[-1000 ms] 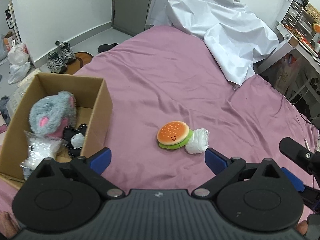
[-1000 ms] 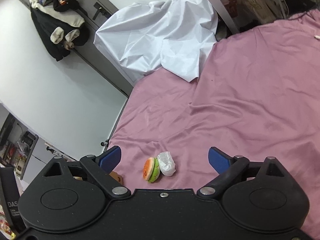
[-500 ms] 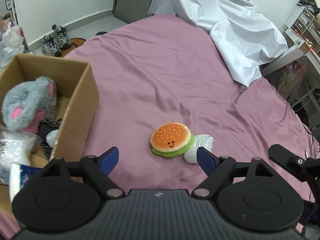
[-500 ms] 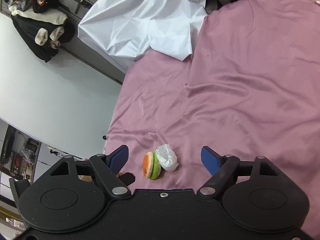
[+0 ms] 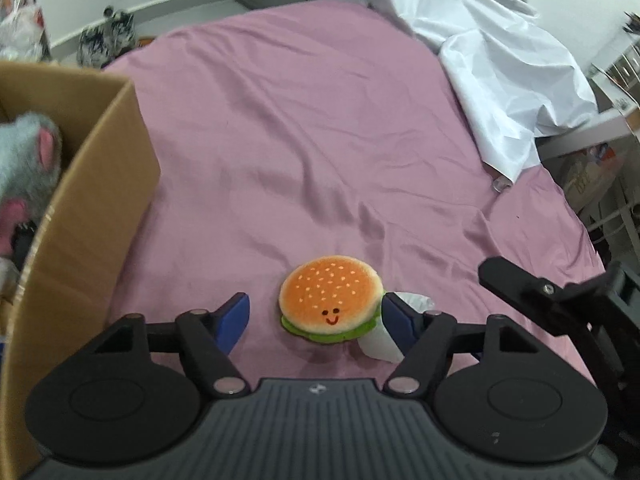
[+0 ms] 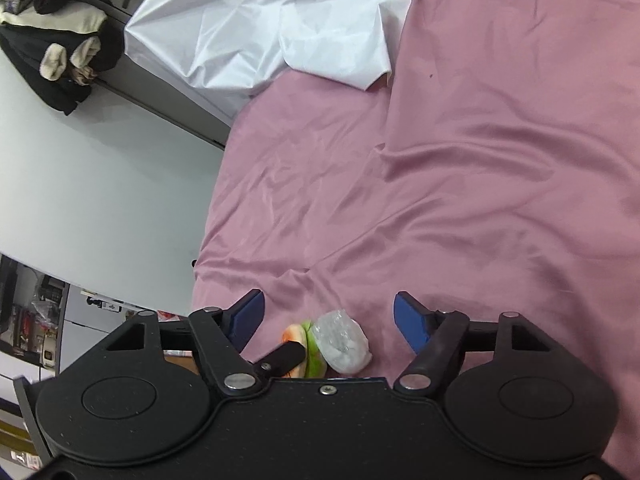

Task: Organize soft objects
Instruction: 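Lower the left gripper onto the burger plush while the right approaches the white bag, then close the left gripper on the burger plush while the right closes on the white bag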

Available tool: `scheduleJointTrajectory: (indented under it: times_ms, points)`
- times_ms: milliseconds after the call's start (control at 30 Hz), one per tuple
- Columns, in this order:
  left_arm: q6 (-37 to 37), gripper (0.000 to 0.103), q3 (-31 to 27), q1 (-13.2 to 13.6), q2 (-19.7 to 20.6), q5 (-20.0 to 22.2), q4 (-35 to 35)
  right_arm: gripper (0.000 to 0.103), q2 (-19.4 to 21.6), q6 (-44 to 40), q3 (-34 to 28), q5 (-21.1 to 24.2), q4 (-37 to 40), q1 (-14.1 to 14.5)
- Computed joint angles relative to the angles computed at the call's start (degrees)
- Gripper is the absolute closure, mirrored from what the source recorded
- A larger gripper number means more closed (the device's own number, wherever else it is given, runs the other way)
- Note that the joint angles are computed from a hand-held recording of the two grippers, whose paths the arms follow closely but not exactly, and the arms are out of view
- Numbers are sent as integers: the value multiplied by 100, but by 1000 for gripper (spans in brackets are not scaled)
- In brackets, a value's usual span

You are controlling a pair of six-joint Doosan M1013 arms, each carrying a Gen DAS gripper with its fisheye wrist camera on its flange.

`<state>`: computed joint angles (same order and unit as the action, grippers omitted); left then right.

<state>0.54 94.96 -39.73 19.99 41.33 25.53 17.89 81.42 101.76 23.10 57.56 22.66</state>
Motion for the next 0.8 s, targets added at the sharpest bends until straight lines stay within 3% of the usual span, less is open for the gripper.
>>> scheduleJointTrajectory:
  times_ms: [167,367,533,633,667,800]
  points:
    - [-224,32,68,52,51,-242,0,36,165,560,-148,240,-447,0]
    - [-804,49,100,42,121,-370,277,39,294,695,-202,548,-362,-62]
    - [-859,56,66,85,126,-360,112,40,376,342,-249,764,68,-93]
    - [-847,58,76,111,109,-407,5,53,415,302,-271,892,196,-121]
    - [-851,59,81,110,102,-407,-11,64,438,289,-280,980,267,-141]
    - [-865,60,83,85,77,-308,-31,66,442,173,-279,1058,366,-143]
